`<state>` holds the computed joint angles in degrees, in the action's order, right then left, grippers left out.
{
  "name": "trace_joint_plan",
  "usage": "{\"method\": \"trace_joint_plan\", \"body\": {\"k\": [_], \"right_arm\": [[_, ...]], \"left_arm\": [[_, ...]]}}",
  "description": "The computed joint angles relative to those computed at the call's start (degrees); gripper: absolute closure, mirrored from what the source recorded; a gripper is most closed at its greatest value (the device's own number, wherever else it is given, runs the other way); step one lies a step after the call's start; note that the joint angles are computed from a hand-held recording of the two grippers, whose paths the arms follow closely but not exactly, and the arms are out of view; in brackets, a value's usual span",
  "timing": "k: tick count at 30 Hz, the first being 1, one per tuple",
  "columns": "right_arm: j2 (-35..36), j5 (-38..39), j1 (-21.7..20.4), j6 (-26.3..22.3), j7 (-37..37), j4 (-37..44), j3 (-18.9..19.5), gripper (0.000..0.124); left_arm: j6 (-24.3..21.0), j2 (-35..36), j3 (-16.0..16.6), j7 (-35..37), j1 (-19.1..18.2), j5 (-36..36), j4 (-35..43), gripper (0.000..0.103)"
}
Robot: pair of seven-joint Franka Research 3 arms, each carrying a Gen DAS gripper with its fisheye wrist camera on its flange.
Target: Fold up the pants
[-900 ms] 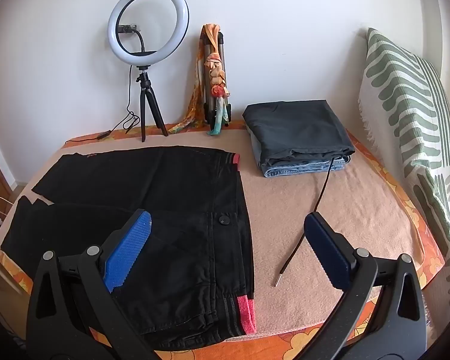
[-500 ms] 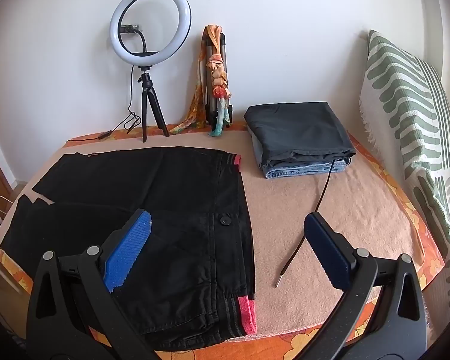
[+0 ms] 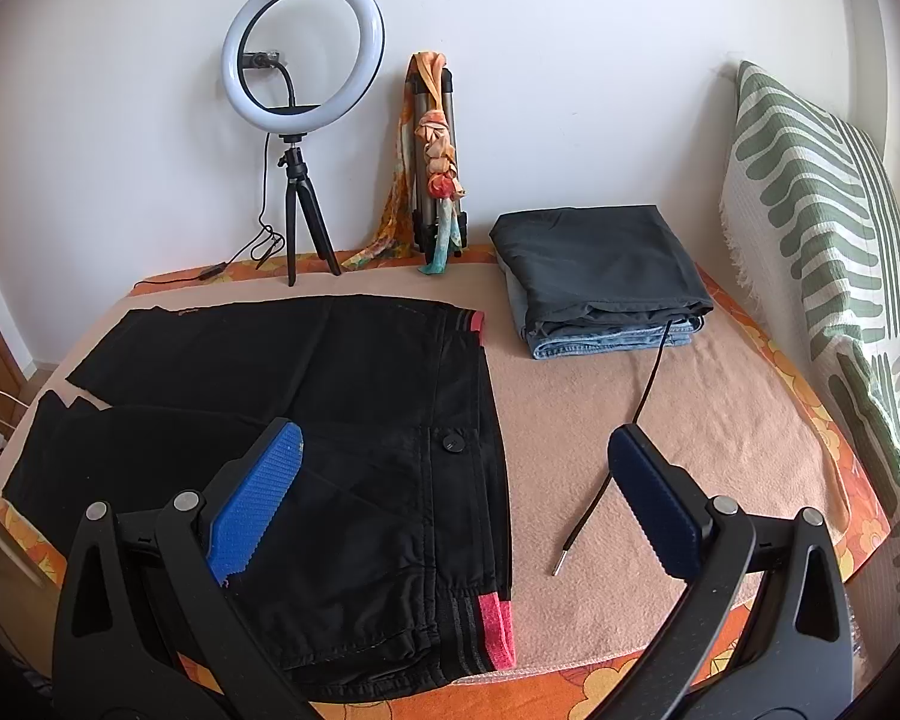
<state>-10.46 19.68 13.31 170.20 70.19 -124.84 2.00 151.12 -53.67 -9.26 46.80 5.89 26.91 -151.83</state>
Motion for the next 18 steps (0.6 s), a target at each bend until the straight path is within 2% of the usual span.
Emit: {"method": "trace_joint_plan", "body": {"k": [18], "right_arm": [[-0.04,0.26,0.20,0.27,-0.24,-0.23,-0.06,0.021]], "left_arm": [[-0.20,-0.16,0.21,-0.09,-0.06,-0.03,0.10,0.000]]}}
